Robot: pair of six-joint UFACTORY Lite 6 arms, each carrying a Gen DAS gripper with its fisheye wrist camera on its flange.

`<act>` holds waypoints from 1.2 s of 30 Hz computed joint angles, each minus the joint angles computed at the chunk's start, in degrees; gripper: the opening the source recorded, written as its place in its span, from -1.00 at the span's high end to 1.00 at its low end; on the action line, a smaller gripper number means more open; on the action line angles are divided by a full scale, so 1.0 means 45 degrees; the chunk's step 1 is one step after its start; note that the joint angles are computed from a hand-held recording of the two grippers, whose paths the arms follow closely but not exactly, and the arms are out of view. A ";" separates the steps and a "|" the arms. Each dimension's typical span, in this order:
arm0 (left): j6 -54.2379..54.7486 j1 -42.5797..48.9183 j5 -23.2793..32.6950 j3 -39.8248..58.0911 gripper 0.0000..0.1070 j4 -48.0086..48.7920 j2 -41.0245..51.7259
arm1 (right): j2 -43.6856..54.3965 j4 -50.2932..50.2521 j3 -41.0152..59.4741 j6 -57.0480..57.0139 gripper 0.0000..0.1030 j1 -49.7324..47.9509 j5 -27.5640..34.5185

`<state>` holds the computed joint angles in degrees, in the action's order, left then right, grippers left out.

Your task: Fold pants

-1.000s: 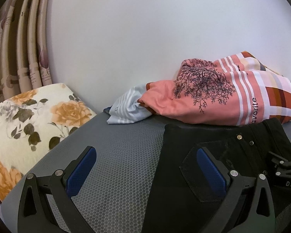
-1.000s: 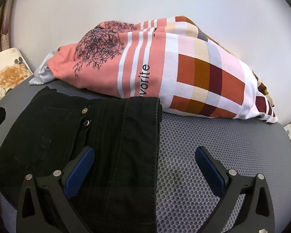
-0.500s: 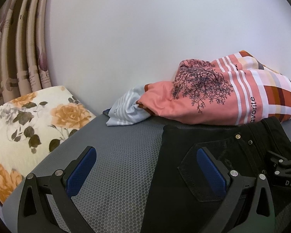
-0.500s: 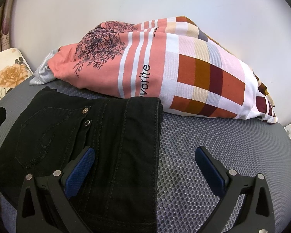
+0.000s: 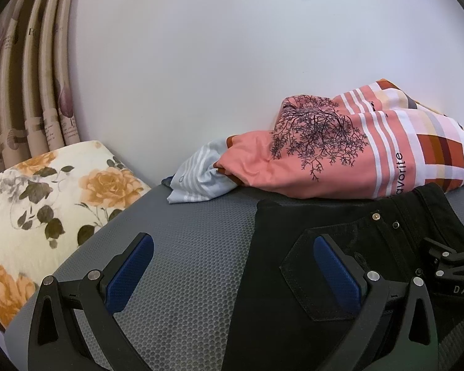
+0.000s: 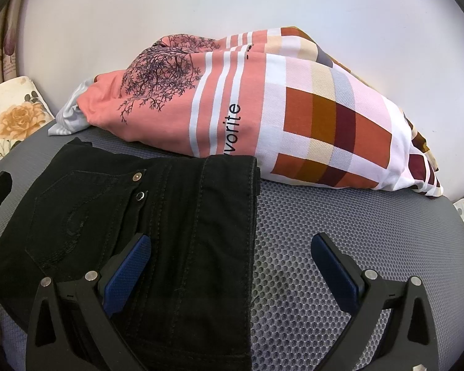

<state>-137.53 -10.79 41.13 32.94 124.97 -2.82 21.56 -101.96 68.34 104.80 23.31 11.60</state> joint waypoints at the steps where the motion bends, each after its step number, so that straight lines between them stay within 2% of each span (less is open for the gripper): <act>1: 0.0007 -0.0010 0.0012 -0.0003 -0.92 -0.0005 0.0001 | 0.0006 -0.0034 0.0002 0.0028 -0.99 -0.0006 -0.0011; 11: 0.0054 -0.0098 0.0159 0.0020 -0.92 -0.0271 -0.0048 | 0.0103 0.0557 0.0127 -0.0545 -0.99 0.0018 0.0057; 15: 0.1734 -0.0690 0.0613 0.0134 -0.92 -0.1968 -0.0392 | -0.0010 0.0172 0.0001 -0.0507 -0.99 0.0146 -0.0081; 17: 0.2404 -0.1125 0.0927 -0.0203 -0.92 -0.2592 -0.1182 | -0.0180 0.0587 -0.0215 -0.0915 -0.99 0.0358 0.0293; 19: 0.3303 -0.1554 0.1064 -0.0429 -0.92 -0.3416 -0.2083 | -0.0520 0.1877 -0.0432 -0.1997 -0.99 0.0360 0.0110; 23: 0.5918 -0.2475 0.1133 -0.0535 -0.92 -0.6170 -0.4221 | -0.2106 0.2813 -0.1634 -0.2471 -0.99 0.0345 -0.0023; 25: 0.6945 -0.3351 0.2004 -0.0649 -0.92 -0.7424 -0.5395 | -0.3205 0.4428 -0.2284 -0.3971 -0.99 0.0256 -0.0245; 29: 0.9215 -0.5920 0.4763 -0.0126 -0.92 -0.9578 -0.7387 | -0.5337 0.7957 -0.3322 -0.7585 -0.99 0.0247 0.0002; 34: 1.0438 -0.9373 0.8612 0.1203 -0.92 -1.0666 -0.8572 | -0.8149 1.3100 -0.4374 -1.2962 -0.99 -0.0001 0.0485; 36: 1.0738 -1.1106 1.0095 0.1879 -0.92 -1.0722 -0.9098 | -0.9349 1.4130 -0.4720 -1.4142 -0.99 0.0005 0.0902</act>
